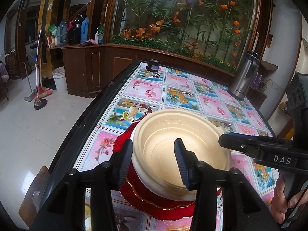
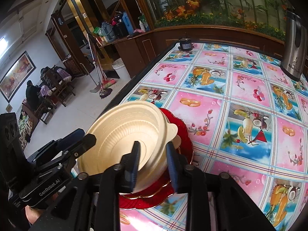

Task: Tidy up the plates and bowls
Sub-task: 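Lower the beige bowl into the top bowl of the stack with the left tool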

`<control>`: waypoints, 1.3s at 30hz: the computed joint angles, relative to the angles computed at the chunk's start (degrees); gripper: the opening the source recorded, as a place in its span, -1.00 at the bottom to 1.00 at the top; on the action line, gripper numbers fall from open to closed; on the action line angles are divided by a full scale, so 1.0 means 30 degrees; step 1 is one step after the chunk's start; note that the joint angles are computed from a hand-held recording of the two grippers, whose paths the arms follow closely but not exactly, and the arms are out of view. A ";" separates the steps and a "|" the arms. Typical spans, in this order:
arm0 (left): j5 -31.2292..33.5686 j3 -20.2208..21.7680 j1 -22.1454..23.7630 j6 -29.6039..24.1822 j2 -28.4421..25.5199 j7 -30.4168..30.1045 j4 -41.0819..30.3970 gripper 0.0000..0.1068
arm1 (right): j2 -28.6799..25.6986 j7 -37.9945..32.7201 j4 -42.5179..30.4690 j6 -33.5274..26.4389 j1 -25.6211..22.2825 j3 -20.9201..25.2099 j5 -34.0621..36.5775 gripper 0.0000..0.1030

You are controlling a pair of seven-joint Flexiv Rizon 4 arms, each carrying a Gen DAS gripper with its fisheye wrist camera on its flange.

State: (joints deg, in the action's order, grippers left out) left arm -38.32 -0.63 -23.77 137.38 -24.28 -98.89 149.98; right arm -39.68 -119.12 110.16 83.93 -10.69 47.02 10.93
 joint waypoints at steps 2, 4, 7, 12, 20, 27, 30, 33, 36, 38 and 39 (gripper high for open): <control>0.0016 0.0002 0.0014 0.0003 0.0036 -0.0036 0.0025 -0.18 | -0.0009 -0.0165 -0.0024 -0.0127 -0.0236 0.0209 0.0082 -0.31; -0.0070 0.0001 -0.0036 0.0007 0.0059 -0.0016 0.0016 -0.18 | 0.0004 -0.0335 -0.0030 -0.0114 -0.0452 0.0392 0.0246 -0.31; -0.0118 0.0014 -0.0057 -0.0007 0.0089 0.0082 0.0022 -0.16 | -0.0043 -0.0641 -0.0087 -0.0282 -0.1026 0.0872 0.0587 -0.30; -0.0190 0.0006 -0.0081 -0.0181 0.0215 0.0207 0.0045 -0.15 | -0.0058 -0.1102 -0.0223 -0.0566 -0.1513 0.1177 0.1215 -0.27; -0.1494 -0.0116 -0.0819 -0.0219 0.0481 0.0889 -0.0035 -0.07 | -0.0106 -0.2104 -0.0868 -0.1742 -0.1795 0.1013 0.2807 -0.27; -0.2279 -0.0279 -0.1186 -0.0349 0.0643 0.1471 -0.0120 -0.07 | 0.0108 -0.3551 -0.1257 -0.2701 -0.2031 0.0791 0.4677 -0.27; -0.2822 -0.0382 -0.1438 -0.0372 0.0699 0.1823 -0.0199 -0.06 | 0.0307 -0.4171 -0.1349 -0.2962 -0.1963 0.0565 0.5441 -0.27; -0.3544 -0.0485 -0.1744 -0.0425 0.0748 0.2279 -0.0258 -0.04 | 0.0506 -0.4790 -0.1418 -0.3300 -0.1918 0.0330 0.6226 -0.26; -0.3796 -0.0561 -0.1798 -0.0263 0.0726 0.2213 -0.0177 0.04 | 0.0660 -0.5260 -0.1539 -0.3662 -0.1695 -0.0131 0.6924 -0.25; -0.3806 -0.0583 -0.1734 -0.0186 0.0748 0.2082 -0.0072 0.04 | 0.0757 -0.5489 -0.1641 -0.3876 -0.1490 -0.0522 0.7388 -0.25; -0.3744 -0.0585 -0.1681 -0.0153 0.0786 0.2003 0.0004 0.04 | 0.0806 -0.5602 -0.1708 -0.4038 -0.1410 -0.0696 0.7627 -0.25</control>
